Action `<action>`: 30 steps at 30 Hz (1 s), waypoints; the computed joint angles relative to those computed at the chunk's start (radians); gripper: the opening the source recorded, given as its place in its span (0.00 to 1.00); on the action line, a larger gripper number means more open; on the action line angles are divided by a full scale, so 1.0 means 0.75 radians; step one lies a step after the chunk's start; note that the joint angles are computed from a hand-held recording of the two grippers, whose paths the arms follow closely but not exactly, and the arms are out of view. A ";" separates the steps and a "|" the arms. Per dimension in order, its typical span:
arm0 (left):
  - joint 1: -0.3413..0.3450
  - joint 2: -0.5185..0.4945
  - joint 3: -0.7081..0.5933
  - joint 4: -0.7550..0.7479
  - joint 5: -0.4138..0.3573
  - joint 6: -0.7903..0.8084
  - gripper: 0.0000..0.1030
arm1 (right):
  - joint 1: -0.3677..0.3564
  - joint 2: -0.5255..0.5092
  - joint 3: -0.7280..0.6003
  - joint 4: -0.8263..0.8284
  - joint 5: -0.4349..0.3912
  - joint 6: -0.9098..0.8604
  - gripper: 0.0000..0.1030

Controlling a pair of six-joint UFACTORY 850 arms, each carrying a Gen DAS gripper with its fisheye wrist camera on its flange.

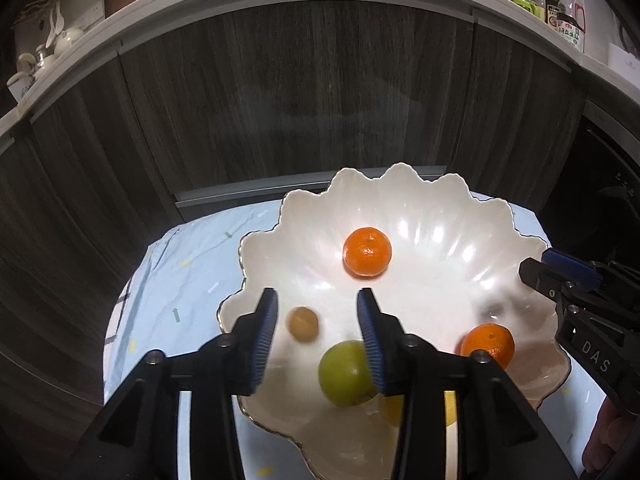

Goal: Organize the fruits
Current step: 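Open both tools to drop the brown fruits into the bowl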

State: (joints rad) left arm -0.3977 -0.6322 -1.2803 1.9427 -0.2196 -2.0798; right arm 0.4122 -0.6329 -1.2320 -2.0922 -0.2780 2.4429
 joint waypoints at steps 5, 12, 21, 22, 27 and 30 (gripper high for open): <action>-0.006 0.016 0.018 -0.012 -0.026 0.001 0.56 | 0.019 0.022 0.025 0.021 -0.066 -0.012 0.56; -0.015 0.073 0.075 0.046 -0.063 -0.067 0.67 | 0.036 0.075 0.076 -0.013 -0.120 0.038 0.67; -0.031 0.183 0.177 0.107 -0.110 -0.141 0.74 | 0.059 0.159 0.150 0.005 -0.144 0.045 0.67; -0.031 0.193 0.188 0.115 -0.113 -0.150 0.74 | 0.063 0.169 0.159 0.010 -0.149 0.043 0.67; -0.048 0.252 0.246 0.099 -0.135 -0.151 0.74 | 0.081 0.216 0.207 0.001 -0.161 0.069 0.67; -0.058 0.284 0.278 0.095 -0.152 -0.154 0.74 | 0.089 0.244 0.237 -0.006 -0.164 0.088 0.67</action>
State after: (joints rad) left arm -0.4412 -0.4192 -1.0714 2.0139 -0.3333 -2.1957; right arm 0.4789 -0.4496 -1.0541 -2.0971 -0.4013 2.5088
